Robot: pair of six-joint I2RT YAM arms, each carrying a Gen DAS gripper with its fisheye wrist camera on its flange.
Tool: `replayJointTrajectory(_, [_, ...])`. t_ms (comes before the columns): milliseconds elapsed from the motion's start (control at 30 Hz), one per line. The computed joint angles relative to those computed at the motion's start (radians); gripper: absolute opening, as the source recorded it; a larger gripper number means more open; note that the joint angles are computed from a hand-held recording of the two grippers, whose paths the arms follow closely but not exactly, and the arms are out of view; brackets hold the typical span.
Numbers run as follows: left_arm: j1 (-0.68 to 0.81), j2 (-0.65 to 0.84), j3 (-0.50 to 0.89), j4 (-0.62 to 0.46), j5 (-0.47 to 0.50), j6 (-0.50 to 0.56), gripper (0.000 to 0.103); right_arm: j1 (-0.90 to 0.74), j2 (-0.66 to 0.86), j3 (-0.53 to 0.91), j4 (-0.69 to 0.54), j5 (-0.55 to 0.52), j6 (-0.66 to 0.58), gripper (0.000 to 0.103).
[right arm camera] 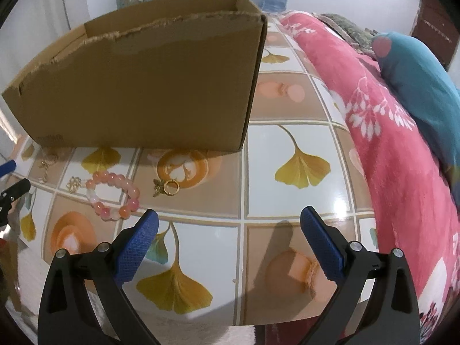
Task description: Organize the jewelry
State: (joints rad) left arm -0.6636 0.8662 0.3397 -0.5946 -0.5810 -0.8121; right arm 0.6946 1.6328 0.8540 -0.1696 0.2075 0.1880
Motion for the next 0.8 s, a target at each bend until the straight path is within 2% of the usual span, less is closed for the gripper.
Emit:
replayJointTrajectory(200, [-0.022,0.003,0.004,-0.017,-0.013,-0.03,0.096,-0.002,0.006,-0.013,0.02,-0.004,-0.016,0.096])
replayJointTrajectory(433, [-0.047,0.017,0.006,-0.017,-0.027,-0.038,0.096,-0.053,0.005,-0.037,0.057,-0.098,-0.022,0.096])
replayJointTrajectory(633, [-0.038,0.02,0.013,-0.023,-0.018,-0.038,0.096,-0.045,-0.003,-0.054,0.088,-0.1,-0.058,0.096])
replayJointTrajectory(800, [-0.035,0.013,0.006,-0.014,-0.021,-0.037,0.096,-0.015,-0.043,-0.08,0.103,-0.062,-0.054,0.096])
